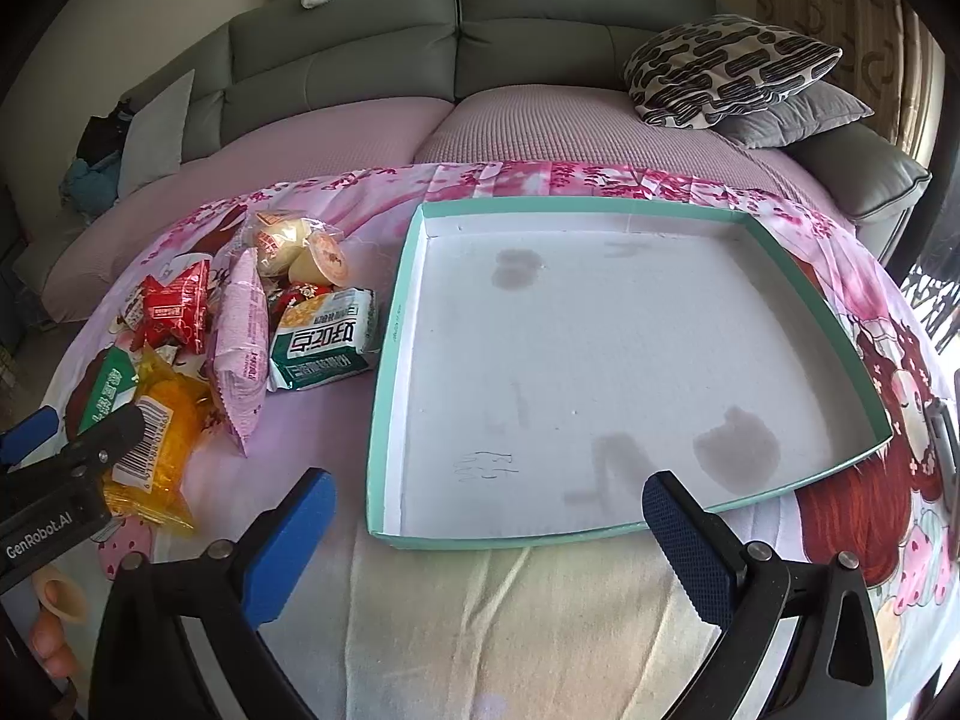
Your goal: Organize snacks
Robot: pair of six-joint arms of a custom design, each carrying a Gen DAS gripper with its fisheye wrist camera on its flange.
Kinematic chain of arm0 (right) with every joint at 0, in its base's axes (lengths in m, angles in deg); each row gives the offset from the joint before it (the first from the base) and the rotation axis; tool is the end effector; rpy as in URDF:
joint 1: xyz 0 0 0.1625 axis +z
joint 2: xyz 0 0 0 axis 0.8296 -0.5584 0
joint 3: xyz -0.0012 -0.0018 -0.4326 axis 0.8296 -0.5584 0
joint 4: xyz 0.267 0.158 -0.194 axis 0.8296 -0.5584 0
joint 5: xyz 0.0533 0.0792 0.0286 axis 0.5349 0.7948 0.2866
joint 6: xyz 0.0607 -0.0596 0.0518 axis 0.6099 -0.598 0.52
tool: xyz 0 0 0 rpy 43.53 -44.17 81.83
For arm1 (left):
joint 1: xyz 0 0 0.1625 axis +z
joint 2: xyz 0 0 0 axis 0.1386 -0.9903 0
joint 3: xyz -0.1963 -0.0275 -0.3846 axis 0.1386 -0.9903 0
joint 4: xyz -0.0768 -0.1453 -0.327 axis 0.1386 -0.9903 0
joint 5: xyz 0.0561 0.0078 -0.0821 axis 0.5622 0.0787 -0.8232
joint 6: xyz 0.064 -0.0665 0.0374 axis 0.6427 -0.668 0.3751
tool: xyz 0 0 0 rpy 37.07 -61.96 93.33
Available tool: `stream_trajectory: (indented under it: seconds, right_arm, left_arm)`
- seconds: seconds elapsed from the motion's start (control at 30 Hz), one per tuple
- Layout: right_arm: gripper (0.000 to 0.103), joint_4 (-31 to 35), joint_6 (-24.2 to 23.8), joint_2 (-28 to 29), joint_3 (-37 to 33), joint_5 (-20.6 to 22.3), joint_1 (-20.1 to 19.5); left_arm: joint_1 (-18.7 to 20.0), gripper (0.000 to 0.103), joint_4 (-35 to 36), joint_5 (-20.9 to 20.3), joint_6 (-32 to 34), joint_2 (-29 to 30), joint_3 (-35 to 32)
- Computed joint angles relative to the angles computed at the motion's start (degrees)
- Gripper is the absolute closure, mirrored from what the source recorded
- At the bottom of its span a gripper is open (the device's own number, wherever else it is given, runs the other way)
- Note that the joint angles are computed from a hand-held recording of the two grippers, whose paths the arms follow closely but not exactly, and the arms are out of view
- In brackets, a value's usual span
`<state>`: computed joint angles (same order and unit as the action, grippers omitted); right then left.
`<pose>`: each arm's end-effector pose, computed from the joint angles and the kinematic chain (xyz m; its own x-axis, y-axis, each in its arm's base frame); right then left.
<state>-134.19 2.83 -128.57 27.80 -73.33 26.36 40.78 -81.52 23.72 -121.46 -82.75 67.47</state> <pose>0.0099 -0.7249 0.1816 -0.6523 -0.4307 0.6237 -0.6696 0.7131 -0.2079 -0.2634 -0.6464 -0.0527 -0.5524 -0.5236 -0.6486 0.1983 0.6732 -0.7124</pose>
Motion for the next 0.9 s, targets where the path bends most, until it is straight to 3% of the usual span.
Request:
stream_trajectory:
  seconds: [0.9]
  right_arm:
    - [0.000, 0.3, -0.4, 0.0, -0.1, -0.2, 0.0]
  left_arm:
    - [-0.1, 0.000, 3.0, 0.3, -2.5, -0.5, -0.3]
